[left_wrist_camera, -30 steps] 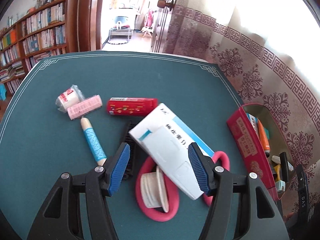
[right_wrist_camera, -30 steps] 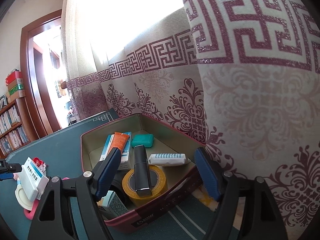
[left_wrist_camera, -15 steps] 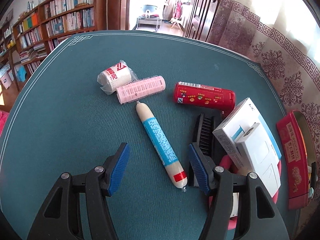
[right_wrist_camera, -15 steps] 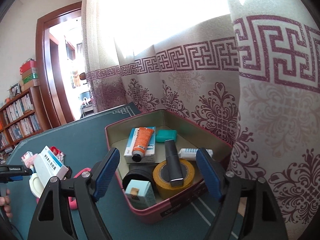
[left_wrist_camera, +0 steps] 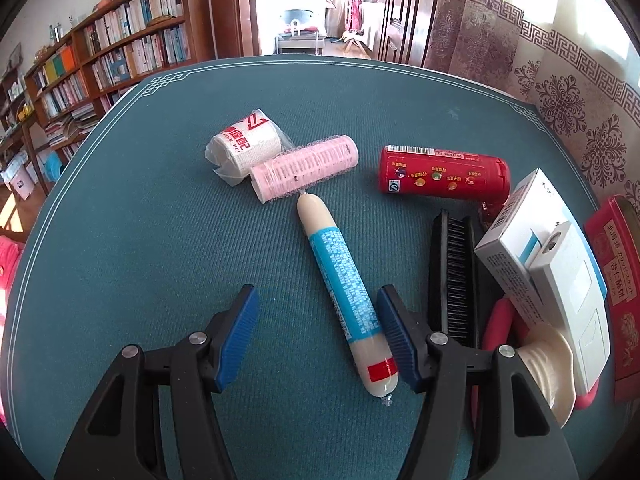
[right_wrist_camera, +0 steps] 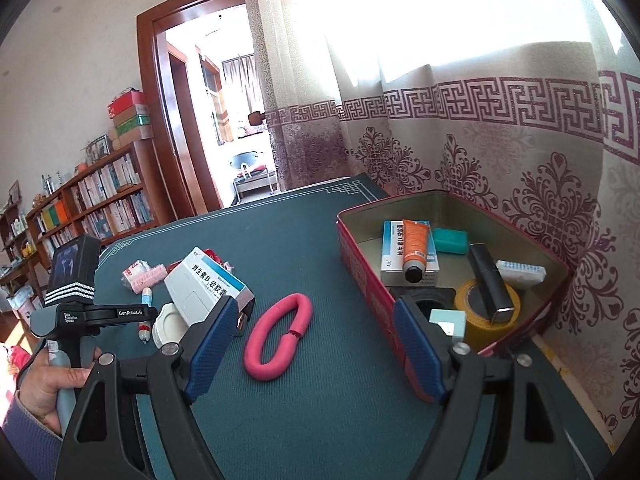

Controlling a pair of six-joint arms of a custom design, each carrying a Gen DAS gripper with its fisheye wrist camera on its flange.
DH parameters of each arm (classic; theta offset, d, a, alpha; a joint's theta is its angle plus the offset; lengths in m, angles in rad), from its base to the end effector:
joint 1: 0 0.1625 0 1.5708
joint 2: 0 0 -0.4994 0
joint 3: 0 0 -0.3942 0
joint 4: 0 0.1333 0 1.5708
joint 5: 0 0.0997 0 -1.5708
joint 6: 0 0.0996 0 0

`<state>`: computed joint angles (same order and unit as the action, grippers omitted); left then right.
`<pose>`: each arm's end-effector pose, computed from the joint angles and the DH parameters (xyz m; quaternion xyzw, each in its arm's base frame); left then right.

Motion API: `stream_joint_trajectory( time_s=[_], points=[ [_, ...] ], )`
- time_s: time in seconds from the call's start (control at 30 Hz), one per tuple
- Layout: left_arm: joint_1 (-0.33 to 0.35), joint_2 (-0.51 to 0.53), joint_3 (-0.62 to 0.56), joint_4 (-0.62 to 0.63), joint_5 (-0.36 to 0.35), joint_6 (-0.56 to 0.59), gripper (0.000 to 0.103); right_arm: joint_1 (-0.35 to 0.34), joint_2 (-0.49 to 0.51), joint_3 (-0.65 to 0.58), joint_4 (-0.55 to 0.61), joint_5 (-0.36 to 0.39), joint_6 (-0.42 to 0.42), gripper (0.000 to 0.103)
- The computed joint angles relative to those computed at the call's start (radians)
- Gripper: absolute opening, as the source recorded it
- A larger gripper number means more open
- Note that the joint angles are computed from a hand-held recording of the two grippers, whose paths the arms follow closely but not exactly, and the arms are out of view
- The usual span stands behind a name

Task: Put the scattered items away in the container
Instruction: 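Grasp the blue-and-white tube with the left tool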

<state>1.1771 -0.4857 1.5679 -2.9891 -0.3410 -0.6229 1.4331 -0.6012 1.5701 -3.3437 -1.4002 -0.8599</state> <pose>-0.0709 -0.7629 0.0490 -0.1879 0.7890 -0.3962 0.4303 0.0424 -0.7882 0.1237 0.3551 -0.8460 0.3798 0.1176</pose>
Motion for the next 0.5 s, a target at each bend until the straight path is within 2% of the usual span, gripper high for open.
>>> stream_joint_trajectory(
  time_s=[0.13,0.2,0.23,0.27,0.3,0.5],
  points=[
    [0.01,-0.003,0.013,-0.115,-0.033,0.087,0.065,0.008,-0.001,0.006,0.026,-0.003,-0.024,0.083],
    [0.015,0.0,0.014,-0.174,-0.045,0.128,0.06,0.01,-0.004,0.004,0.055,-0.003,-0.028,0.083],
    [0.016,0.001,0.016,-0.199,-0.049,0.142,0.047,0.012,-0.005,0.001,0.073,-0.003,-0.03,0.083],
    [0.016,0.0,0.018,-0.207,-0.054,0.143,0.028,0.013,-0.007,0.003,0.085,-0.003,-0.033,0.083],
    [0.015,0.0,0.021,-0.204,-0.051,0.133,0.02,0.015,-0.007,-0.002,0.103,-0.004,-0.035,0.083],
    [0.011,0.0,0.037,-0.274,-0.065,0.143,0.018,0.033,-0.002,-0.032,0.199,-0.014,-0.04,0.083]
  ],
)
